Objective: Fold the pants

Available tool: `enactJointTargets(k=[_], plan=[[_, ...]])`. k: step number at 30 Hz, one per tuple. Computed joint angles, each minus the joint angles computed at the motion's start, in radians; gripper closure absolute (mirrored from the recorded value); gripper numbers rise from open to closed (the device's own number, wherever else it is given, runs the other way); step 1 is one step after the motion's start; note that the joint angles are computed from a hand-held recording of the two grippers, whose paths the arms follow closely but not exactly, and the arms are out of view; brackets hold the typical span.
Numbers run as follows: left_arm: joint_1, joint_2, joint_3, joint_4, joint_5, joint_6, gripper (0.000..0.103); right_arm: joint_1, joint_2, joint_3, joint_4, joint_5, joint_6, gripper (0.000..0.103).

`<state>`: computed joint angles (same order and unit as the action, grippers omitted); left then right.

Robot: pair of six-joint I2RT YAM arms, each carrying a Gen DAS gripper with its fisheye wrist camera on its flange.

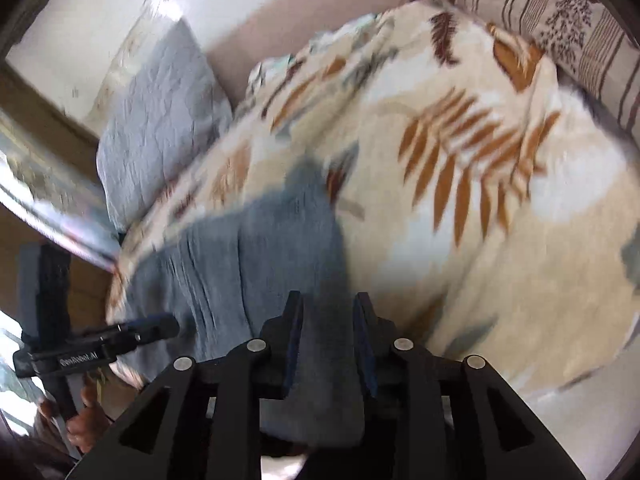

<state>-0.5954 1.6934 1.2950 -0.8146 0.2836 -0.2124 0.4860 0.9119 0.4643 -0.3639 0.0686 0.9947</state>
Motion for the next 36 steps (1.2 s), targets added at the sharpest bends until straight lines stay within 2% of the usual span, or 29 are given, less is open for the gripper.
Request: enactJointTargets(k=[3,6,10,15,17,18,19,20,22,23,25,27,29,32,36], plan=[[0.001,0.091,0.106,-0.026,0.036,-0.025,0.076,-0.112,0.138,0.027,0.111,-0.116,-0.057,0.071],[-0.018,0.143,0.185,-0.052,0.066,-0.039,0.072,-0.148,0.235,0.049,0.178,-0.146,-0.066,0.07],[-0.014,0.136,0.209,-0.029,0.081,-0.052,0.054,-0.177,0.216,0.043,0.207,-0.134,-0.073,0.07],[0.016,0.212,0.29,-0.071,0.2,-0.092,0.054,-0.189,0.285,0.096,0.174,-0.171,-0.144,0.068],[0.003,0.242,0.326,-0.091,0.2,-0.091,0.055,-0.193,0.312,0.091,0.191,-0.202,-0.128,0.062],[-0.013,0.251,0.341,-0.099,0.169,-0.081,0.055,-0.196,0.319,0.085,0.207,-0.222,-0.123,0.067],[-0.029,0.251,0.347,-0.096,0.128,-0.068,0.062,-0.185,0.321,0.092,0.201,-0.217,-0.141,0.088],[-0.053,0.243,0.34,-0.073,0.039,-0.057,0.069,-0.162,0.315,0.112,0.174,-0.181,-0.167,0.09],[-0.082,0.272,0.351,-0.061,-0.089,-0.046,0.069,-0.114,0.308,0.144,0.134,-0.094,-0.2,0.091],[-0.082,0.321,0.376,-0.083,-0.117,-0.05,0.069,-0.107,0.333,0.16,0.122,-0.081,-0.205,0.091],[-0.064,0.38,0.41,-0.118,-0.09,-0.055,0.071,-0.096,0.421,0.206,0.078,-0.053,-0.227,0.083],[-0.026,0.342,0.368,-0.088,-0.021,-0.067,0.071,-0.087,0.419,0.205,0.072,-0.039,-0.215,0.077],[0.011,0.293,0.343,-0.093,0.03,-0.054,0.071,-0.067,0.334,0.175,0.061,-0.015,-0.188,0.077],[0.042,0.203,0.275,-0.085,0.033,-0.001,0.071,-0.002,0.216,0.157,-0.003,0.052,-0.168,0.077],[0.048,0.136,0.156,-0.062,0.067,0.046,0.071,0.113,0.102,0.098,0.01,0.092,-0.089,0.076]])
